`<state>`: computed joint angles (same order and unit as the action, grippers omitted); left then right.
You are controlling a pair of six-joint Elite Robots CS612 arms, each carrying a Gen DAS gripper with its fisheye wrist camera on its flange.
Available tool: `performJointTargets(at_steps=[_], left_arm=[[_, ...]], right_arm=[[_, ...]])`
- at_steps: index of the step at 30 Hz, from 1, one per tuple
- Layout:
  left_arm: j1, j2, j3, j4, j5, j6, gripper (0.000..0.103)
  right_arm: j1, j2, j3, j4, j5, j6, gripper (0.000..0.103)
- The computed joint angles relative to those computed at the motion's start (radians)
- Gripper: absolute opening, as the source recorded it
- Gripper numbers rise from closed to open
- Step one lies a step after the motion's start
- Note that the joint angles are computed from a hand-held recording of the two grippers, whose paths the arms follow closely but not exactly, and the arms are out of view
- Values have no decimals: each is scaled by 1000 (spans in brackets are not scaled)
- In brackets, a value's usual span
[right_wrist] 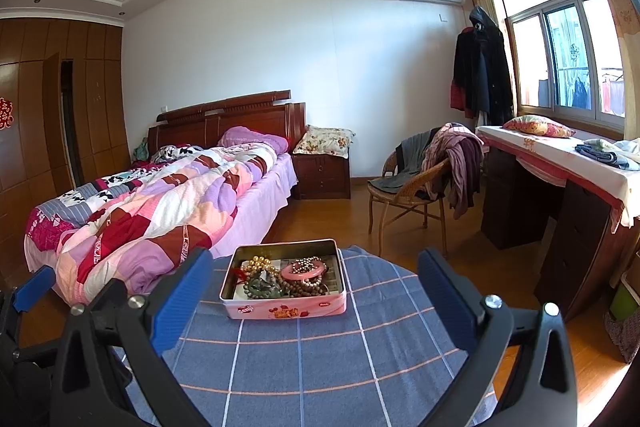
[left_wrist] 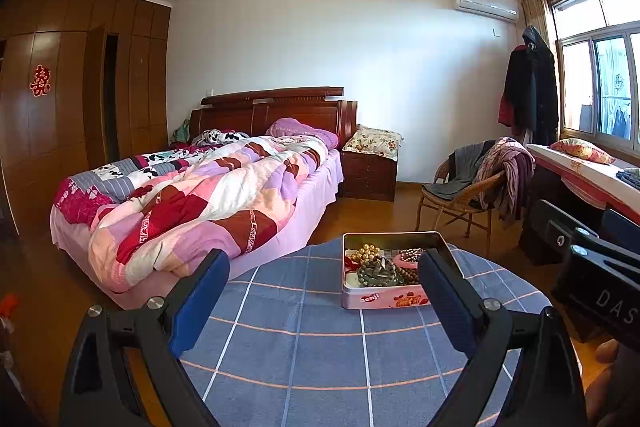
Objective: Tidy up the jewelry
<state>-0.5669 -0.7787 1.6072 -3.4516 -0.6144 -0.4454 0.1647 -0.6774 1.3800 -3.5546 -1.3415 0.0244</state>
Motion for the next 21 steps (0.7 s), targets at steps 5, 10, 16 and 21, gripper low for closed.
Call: performJointTargets(at_steps=[5, 10, 16, 21], left_arm=[[0, 1, -1, -1, 2, 1, 95], [0, 1, -2, 2, 3, 3, 95], [-2, 6, -8, 3, 27, 9, 95], [-4, 11, -14, 15, 39, 0, 95]], right_arm=[[0, 0, 0, -1, -1, -1, 103], [0, 0, 0, 0, 1, -1, 103], [0, 0, 0, 1, -1, 2, 103], [0, 0, 0, 1, -1, 0, 103]])
